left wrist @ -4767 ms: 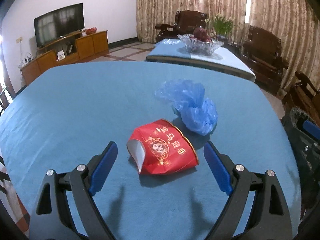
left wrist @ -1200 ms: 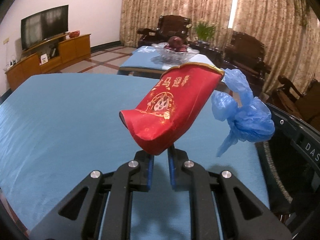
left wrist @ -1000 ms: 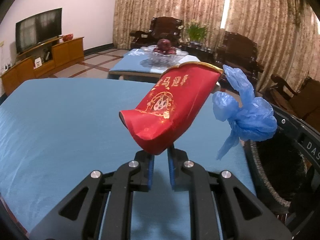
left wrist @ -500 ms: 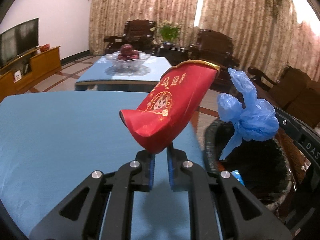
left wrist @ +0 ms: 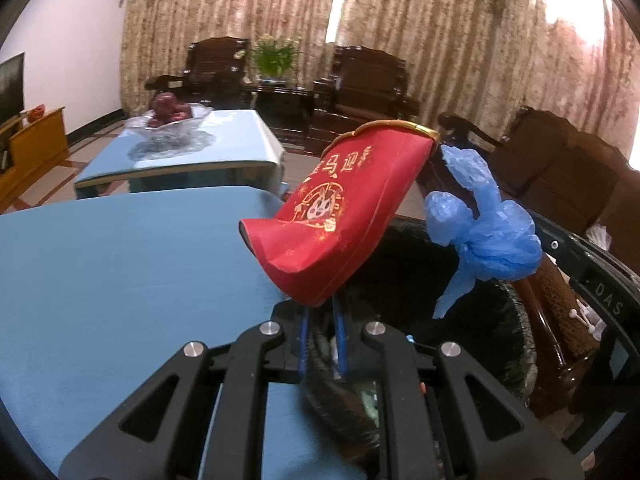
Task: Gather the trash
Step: 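Carry the red cup and blue bag over the bin with both tools, then open both tools over the bin to drop the cup and bag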
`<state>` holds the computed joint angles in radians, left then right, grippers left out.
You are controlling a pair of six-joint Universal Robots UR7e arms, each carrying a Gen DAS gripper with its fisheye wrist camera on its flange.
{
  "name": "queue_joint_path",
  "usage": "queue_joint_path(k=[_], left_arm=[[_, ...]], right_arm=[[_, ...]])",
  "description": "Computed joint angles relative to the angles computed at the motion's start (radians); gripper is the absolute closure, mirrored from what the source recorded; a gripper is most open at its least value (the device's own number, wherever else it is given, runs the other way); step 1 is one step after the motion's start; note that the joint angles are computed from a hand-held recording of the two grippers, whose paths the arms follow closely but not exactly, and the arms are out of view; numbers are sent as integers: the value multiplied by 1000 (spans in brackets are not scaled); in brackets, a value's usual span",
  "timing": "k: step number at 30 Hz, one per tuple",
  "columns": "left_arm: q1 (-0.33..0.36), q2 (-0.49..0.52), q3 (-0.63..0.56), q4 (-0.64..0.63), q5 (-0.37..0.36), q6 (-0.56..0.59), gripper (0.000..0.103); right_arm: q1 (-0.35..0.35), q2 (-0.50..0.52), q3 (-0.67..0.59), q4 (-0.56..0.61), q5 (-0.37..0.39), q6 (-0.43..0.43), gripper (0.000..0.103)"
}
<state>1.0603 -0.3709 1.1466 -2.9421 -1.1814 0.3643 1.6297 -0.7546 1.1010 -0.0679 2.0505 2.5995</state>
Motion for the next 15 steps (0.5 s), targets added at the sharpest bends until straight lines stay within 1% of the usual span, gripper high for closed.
queue_joint_path(k=[4, 7, 13, 15], left_arm=[[-5, 35, -33, 31, -21, -9, 93], [-5, 72, -83, 65, -34, -5, 93], [1, 129, -159, 127, -45, 0, 94], [-1, 149, -185, 155, -47, -4, 94]], right_arm=[[-24, -14, 11, -3, 11, 9, 102], [-39, -18, 9, 4, 20, 19, 102], [-68, 2, -24, 45, 44, 40, 102], [-72, 21, -54, 74, 63, 40, 101]])
